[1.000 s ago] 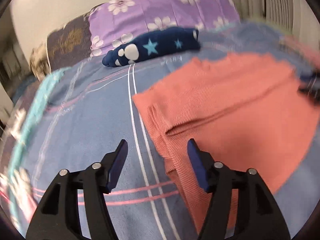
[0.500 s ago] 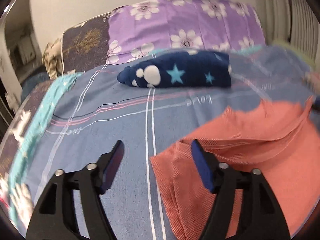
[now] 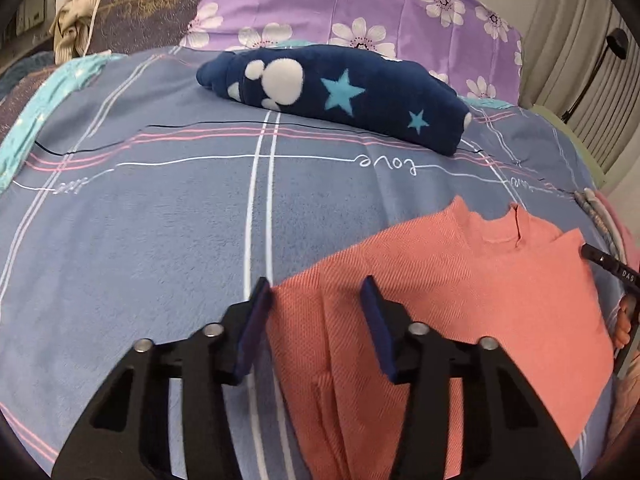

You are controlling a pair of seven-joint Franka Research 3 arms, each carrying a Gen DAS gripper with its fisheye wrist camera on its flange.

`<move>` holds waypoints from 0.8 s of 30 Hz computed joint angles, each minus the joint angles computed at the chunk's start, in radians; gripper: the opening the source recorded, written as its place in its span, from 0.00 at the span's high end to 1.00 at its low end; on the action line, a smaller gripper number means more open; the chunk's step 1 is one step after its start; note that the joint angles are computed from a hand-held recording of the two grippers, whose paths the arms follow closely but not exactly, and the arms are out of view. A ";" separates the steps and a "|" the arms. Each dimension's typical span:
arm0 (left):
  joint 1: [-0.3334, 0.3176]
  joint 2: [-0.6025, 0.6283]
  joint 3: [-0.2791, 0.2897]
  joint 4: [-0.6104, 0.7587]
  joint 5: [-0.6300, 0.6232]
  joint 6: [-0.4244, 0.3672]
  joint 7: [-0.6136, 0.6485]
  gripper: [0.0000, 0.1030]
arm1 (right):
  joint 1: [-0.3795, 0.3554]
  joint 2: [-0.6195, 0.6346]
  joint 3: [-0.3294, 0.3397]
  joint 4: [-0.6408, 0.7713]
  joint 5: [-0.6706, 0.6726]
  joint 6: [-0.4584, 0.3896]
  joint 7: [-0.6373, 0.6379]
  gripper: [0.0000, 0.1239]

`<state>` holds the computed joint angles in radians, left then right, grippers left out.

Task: Fold small clothes
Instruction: 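Grasp the folded sweater edge with both grippers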

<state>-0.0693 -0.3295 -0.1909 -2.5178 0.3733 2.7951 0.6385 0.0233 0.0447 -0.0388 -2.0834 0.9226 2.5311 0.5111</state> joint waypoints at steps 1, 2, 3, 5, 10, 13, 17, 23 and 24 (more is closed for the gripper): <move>-0.013 0.006 0.015 0.001 -0.019 0.013 0.021 0.76 | 0.001 0.003 0.002 0.005 0.000 0.002 0.003 0.71; -0.023 0.010 0.026 0.003 -0.035 0.022 0.042 0.85 | 0.004 0.008 0.004 0.012 -0.008 0.003 0.012 0.71; -0.023 0.013 0.025 0.008 -0.037 0.019 0.049 0.94 | 0.008 0.011 0.007 0.013 -0.020 0.016 0.022 0.75; -0.012 0.005 0.011 0.009 -0.022 0.016 0.046 0.95 | 0.018 0.007 0.014 -0.001 -0.032 0.075 0.036 0.97; -0.003 -0.090 0.000 -0.043 -0.010 0.072 0.018 0.96 | 0.016 -0.058 0.004 -0.038 0.137 0.070 -0.108 0.97; 0.018 -0.125 -0.028 -0.033 0.026 0.063 0.014 0.97 | 0.018 -0.106 -0.017 -0.043 0.203 0.020 -0.154 0.97; 0.050 -0.127 -0.071 0.008 0.095 0.025 0.000 0.97 | 0.035 -0.139 -0.027 -0.045 0.220 0.009 -0.174 0.97; 0.065 -0.107 -0.074 0.041 0.137 0.008 -0.050 0.97 | 0.059 -0.122 -0.023 -0.025 0.203 0.062 -0.137 0.97; 0.071 -0.108 -0.072 0.043 0.145 0.011 -0.061 0.97 | 0.060 -0.114 -0.024 -0.018 0.208 0.064 -0.132 0.97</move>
<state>0.0012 -0.4373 -0.2631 -2.4747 0.5187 2.8065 0.5776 0.0831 -0.0696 -0.0625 -2.1017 1.1305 2.5955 0.3794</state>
